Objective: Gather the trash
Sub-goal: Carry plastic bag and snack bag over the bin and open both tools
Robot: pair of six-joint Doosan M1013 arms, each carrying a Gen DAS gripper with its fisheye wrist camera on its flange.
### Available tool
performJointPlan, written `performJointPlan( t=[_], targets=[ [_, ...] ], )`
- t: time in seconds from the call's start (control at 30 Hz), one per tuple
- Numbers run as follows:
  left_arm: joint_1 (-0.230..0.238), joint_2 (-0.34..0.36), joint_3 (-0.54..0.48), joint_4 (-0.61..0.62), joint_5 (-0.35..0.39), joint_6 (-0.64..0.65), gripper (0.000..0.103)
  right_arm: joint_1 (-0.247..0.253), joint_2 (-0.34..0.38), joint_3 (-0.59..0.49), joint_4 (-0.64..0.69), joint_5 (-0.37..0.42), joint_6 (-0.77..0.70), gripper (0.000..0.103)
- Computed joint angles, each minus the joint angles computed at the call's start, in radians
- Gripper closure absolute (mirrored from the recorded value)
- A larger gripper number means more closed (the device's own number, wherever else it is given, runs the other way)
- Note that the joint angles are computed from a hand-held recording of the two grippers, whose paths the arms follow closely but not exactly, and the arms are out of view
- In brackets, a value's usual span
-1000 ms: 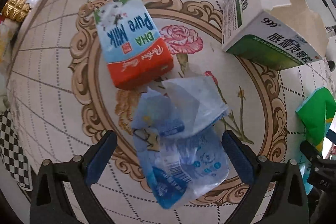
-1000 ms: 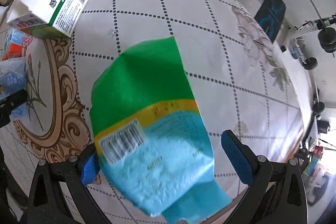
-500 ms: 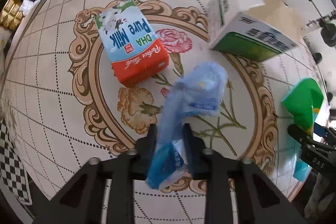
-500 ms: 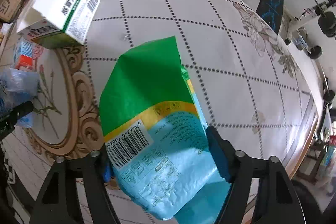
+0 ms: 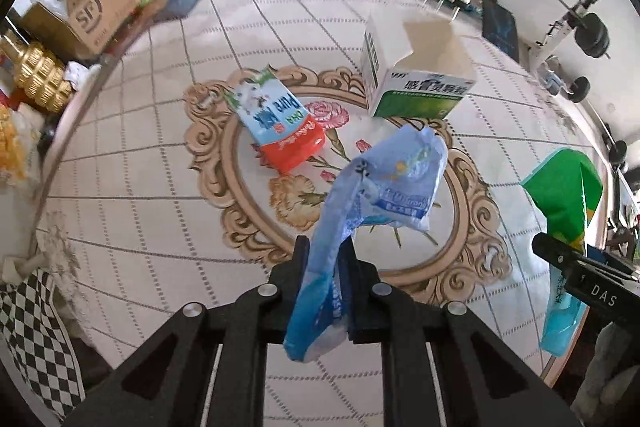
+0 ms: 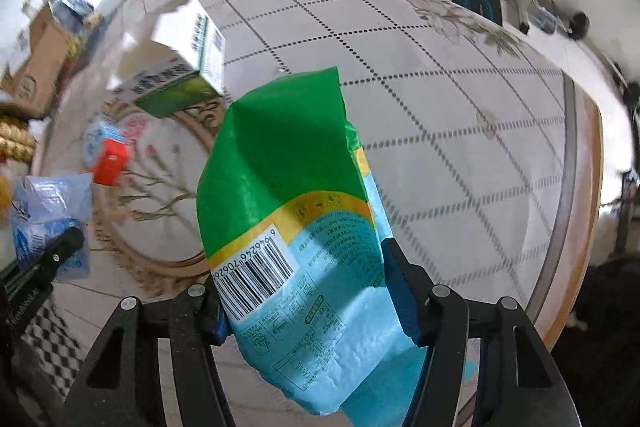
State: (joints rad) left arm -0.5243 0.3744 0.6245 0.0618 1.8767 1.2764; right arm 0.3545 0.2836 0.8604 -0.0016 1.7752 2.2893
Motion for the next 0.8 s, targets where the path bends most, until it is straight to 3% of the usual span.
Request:
performJointPlan(
  t=[0.17,0.33,0.43,0.7,0.8],
  targets=[
    [0.013,-0.069,0.061,0.006,-0.043,0.063,0.092,0.093,-0.040,0.015,0.000,-0.016,0.154,0.041],
    [0.047,-0.188,0.203,-0.008,-0.131,0.140,0.092,0.225,-0.074,0.025,-0.031,-0.051,0.323,0.041],
    [0.093,-0.261,0.285,-0.049,-0.156,0.186,0.092,0.321,-0.086,0.029,-0.064,-0.065,0.436,0.041],
    [0.236,-0.416,0.458,-0.158,-0.117,0.344,0.092,0.568,-0.063,0.011,-0.098,-0.073,0.720,0.042],
    [0.313,-0.463,0.534,-0.195,-0.084,0.390,0.092,0.635,-0.048,0.024,-0.065,-0.111,0.797,0.042]
  ],
)
